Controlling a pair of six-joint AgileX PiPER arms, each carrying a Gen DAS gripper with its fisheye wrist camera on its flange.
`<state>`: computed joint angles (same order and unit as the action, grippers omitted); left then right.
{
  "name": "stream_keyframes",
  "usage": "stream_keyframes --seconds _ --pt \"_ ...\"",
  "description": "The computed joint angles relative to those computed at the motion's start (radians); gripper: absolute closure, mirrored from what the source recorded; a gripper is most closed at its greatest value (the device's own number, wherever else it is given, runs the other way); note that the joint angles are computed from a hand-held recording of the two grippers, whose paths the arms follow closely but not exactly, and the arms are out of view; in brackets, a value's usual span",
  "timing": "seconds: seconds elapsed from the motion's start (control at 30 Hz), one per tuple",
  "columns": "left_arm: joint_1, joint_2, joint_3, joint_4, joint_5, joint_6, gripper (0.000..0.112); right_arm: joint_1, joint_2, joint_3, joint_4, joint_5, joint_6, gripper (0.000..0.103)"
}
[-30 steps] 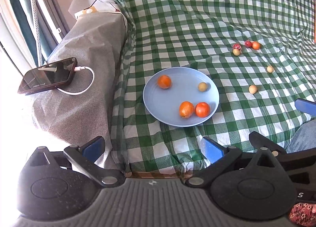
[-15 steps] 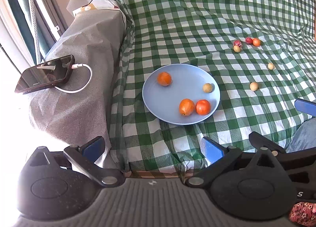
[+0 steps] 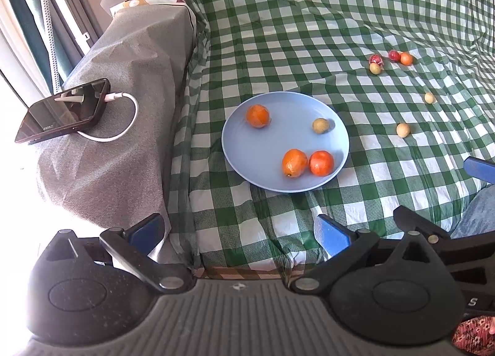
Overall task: Organize fruits
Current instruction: 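Grasp a small yellow fruit with the left tool while the right grasps another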
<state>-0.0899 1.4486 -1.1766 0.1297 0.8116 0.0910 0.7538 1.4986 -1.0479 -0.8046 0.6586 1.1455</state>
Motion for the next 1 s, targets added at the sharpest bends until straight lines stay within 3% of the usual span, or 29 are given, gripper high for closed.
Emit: stream_keyframes --seconds 0.2,0.4,0.6,0.73,0.83,1.0 --pt "-0.034 0.060 -0.058 0.016 0.017 -0.027 0.010 -0.062 0.003 0.010 0.023 -0.020 0.010 0.001" --pt "-0.144 0.161 -0.143 0.044 0.015 -0.070 0.010 -0.202 -0.025 0.075 -0.069 -0.026 0.122 0.001" --pt "-0.296 0.342 -0.278 0.051 -0.045 -0.119 0.010 -0.463 0.012 0.159 -0.261 -0.162 0.268 0.001" --pt "-0.387 0.568 -0.527 0.054 0.029 -0.148 0.010 -0.645 0.163 0.099 -0.378 -0.297 0.348 0.001" --pt "-0.429 0.738 -0.722 0.044 0.061 -0.122 0.010 -0.731 0.326 -0.007 -0.488 -0.353 0.423 0.001" --pt "-0.465 1.041 -1.128 0.070 0.211 -0.106 0.010 -0.826 0.565 -0.200 -0.661 -0.450 0.490 0.001"
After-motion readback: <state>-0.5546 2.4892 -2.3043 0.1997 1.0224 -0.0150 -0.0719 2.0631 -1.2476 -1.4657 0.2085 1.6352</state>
